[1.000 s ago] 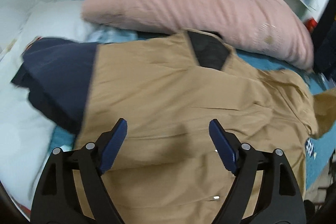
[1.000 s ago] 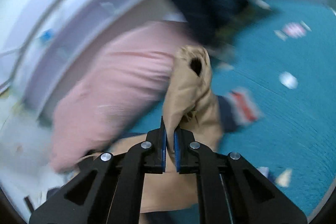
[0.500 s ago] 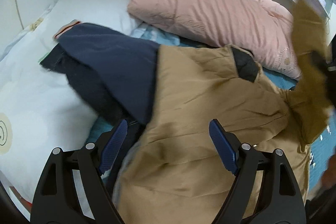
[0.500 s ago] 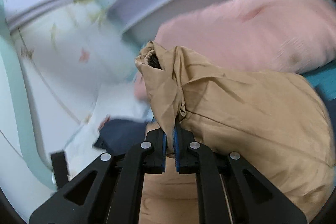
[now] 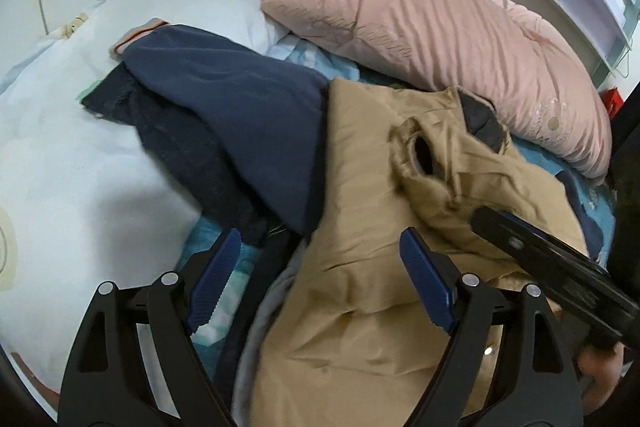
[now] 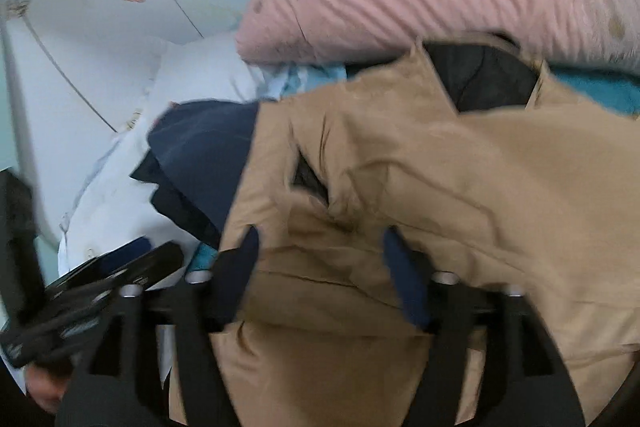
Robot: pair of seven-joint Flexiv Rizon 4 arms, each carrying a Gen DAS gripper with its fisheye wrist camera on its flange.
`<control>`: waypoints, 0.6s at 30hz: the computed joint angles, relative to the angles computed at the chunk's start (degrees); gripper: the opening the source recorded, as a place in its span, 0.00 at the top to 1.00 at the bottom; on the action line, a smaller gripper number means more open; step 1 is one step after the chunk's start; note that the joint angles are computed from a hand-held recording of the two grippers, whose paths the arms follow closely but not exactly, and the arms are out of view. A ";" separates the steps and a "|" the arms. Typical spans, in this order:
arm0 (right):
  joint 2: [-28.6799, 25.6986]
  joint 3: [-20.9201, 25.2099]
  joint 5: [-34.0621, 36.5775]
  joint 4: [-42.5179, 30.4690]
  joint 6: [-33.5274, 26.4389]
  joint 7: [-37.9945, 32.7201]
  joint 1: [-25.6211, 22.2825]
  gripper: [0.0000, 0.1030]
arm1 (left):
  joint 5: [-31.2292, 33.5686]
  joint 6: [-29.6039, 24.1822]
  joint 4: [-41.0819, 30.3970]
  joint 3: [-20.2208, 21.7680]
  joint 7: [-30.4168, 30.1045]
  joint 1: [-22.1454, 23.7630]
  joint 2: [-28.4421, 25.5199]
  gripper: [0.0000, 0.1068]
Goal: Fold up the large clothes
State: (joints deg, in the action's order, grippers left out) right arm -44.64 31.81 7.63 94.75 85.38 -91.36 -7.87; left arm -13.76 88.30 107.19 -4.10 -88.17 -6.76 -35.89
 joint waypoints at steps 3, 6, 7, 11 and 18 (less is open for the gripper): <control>1.79 4.08 1.44 1.71 0.74 -4.41 -5.15 0.34 | -0.27 -0.16 -1.37 -0.68 -0.23 -0.14 -0.38 0.22; 1.33 4.89 2.22 1.35 2.11 -3.77 -8.17 0.34 | 0.61 -2.58 -4.70 1.00 0.12 -2.09 -1.62 0.22; 0.97 5.15 2.92 0.64 1.47 -4.06 -9.22 0.34 | 1.19 -3.85 -6.55 1.47 0.72 -2.65 -2.52 0.20; 2.31 -4.06 2.36 -0.52 -0.16 0.54 -8.33 0.34 | 3.00 -9.40 -14.30 4.11 1.56 -4.51 -6.54 0.20; -1.44 -12.56 2.99 -10.89 -15.32 3.19 -9.63 0.34 | 5.31 -18.09 -26.91 6.46 -0.48 -5.06 -12.86 0.20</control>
State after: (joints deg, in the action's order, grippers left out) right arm -46.08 19.25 10.62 83.86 70.06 -88.17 -17.50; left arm -8.46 70.21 80.28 2.36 -88.65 -11.82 -48.75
